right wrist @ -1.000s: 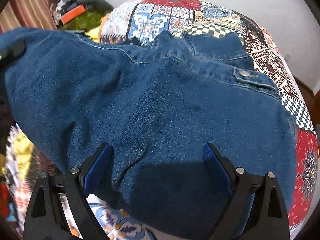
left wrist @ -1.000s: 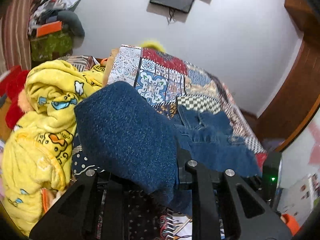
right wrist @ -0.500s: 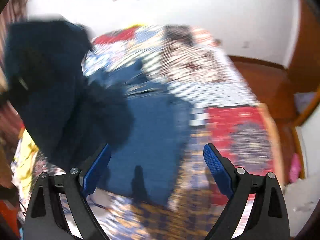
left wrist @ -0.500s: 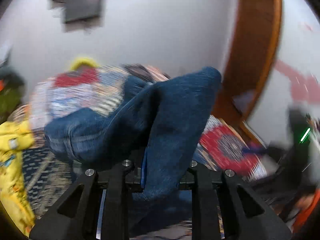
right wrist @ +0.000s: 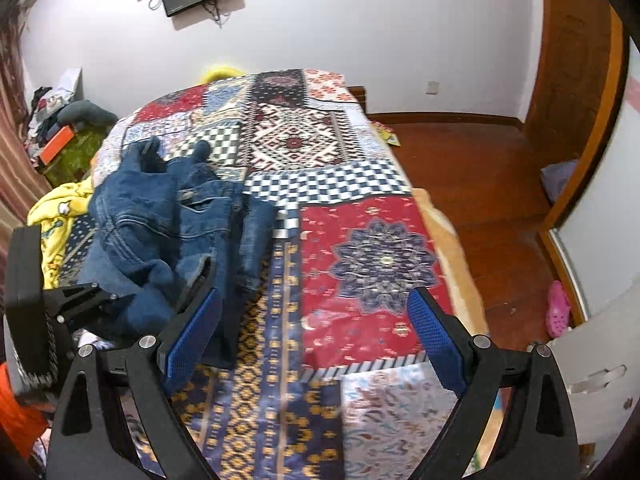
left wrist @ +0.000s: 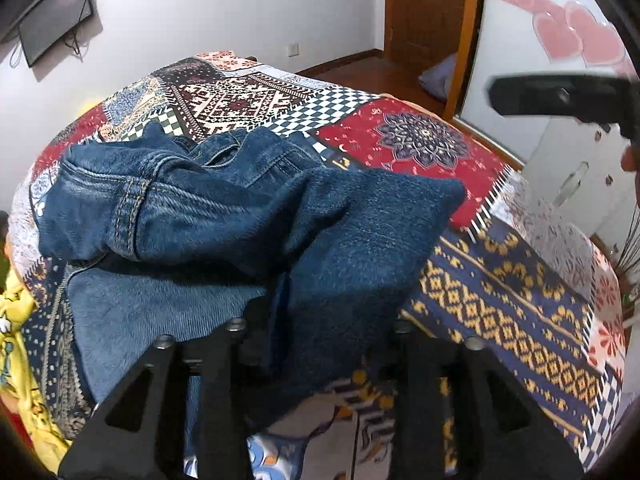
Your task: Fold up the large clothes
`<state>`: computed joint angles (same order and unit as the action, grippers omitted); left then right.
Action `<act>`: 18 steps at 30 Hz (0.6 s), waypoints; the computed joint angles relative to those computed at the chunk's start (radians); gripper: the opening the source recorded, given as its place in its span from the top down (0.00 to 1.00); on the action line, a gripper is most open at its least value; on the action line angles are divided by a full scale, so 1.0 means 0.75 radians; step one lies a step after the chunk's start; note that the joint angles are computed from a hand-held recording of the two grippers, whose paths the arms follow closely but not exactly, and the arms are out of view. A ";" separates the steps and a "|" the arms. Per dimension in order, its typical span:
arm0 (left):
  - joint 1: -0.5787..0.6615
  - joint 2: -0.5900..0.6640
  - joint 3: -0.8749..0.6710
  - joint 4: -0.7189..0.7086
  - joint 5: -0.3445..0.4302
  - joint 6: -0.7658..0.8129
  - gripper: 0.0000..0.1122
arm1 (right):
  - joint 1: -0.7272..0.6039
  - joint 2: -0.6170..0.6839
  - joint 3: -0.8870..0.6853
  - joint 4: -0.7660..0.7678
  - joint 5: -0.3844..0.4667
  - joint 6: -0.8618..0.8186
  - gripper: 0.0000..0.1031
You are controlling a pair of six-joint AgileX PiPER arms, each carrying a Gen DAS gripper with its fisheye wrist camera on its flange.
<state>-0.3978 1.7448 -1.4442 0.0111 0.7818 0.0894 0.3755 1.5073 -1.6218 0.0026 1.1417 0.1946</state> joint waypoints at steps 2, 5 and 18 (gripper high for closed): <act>0.044 -0.059 0.046 -0.140 0.012 0.088 0.46 | 0.012 -0.007 -0.018 0.038 0.020 -0.019 0.10; 0.100 -0.171 0.094 -0.208 0.026 0.092 0.27 | 0.076 0.002 -0.054 0.034 0.018 -0.016 0.10; 0.599 -0.226 0.096 -0.139 -0.004 0.019 0.20 | 0.334 0.338 -0.387 0.068 0.035 -0.057 0.07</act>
<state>0.0513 1.5751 -1.3722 -0.0934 0.7789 0.1033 0.6258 1.7604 -1.9118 0.0539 1.1677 0.1516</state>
